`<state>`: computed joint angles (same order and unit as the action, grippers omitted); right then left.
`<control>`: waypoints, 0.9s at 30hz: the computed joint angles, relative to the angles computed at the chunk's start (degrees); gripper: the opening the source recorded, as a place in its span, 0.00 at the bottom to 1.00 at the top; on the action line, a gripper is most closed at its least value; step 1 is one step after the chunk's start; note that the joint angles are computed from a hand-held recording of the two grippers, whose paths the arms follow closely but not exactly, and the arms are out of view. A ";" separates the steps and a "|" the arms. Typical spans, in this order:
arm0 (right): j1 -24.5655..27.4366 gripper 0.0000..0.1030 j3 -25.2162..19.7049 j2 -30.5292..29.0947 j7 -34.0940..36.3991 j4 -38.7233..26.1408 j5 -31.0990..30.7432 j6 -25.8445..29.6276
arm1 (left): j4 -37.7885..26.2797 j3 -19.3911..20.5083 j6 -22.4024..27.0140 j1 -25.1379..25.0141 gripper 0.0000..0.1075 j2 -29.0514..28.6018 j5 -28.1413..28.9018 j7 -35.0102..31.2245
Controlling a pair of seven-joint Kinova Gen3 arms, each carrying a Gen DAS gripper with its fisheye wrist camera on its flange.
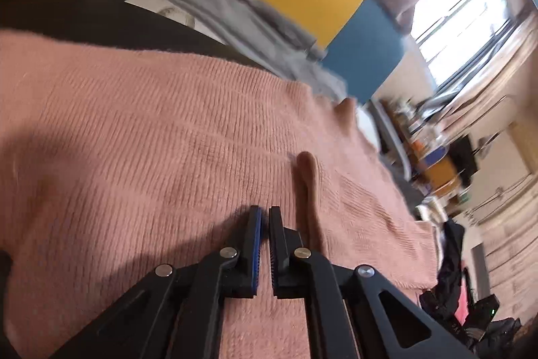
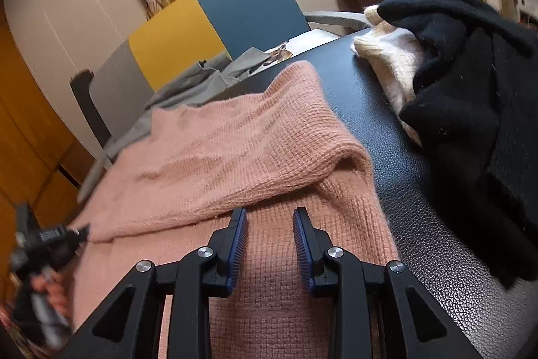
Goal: Fold clothes
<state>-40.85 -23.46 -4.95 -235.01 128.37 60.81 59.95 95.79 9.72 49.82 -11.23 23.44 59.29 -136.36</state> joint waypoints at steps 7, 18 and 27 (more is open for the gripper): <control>8.99 0.46 -8.92 -6.94 -16.30 8.24 6.17 -6.15 | -1.81 0.29 9.98 -2.50 0.30 3.25 4.10 -1.74; 6.02 0.08 6.89 -9.46 -6.06 4.53 -2.34 -9.79 | 1.52 -1.76 -0.64 6.83 0.29 -3.76 -2.28 -5.22; 15.58 0.20 0.05 -11.07 7.47 1.14 -12.72 -6.77 | 3.14 0.01 1.62 2.81 0.27 -2.05 3.52 -9.13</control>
<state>-25.27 -23.42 -16.03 -227.54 129.51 48.09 53.19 98.93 9.73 51.45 -8.42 21.39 62.81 -145.49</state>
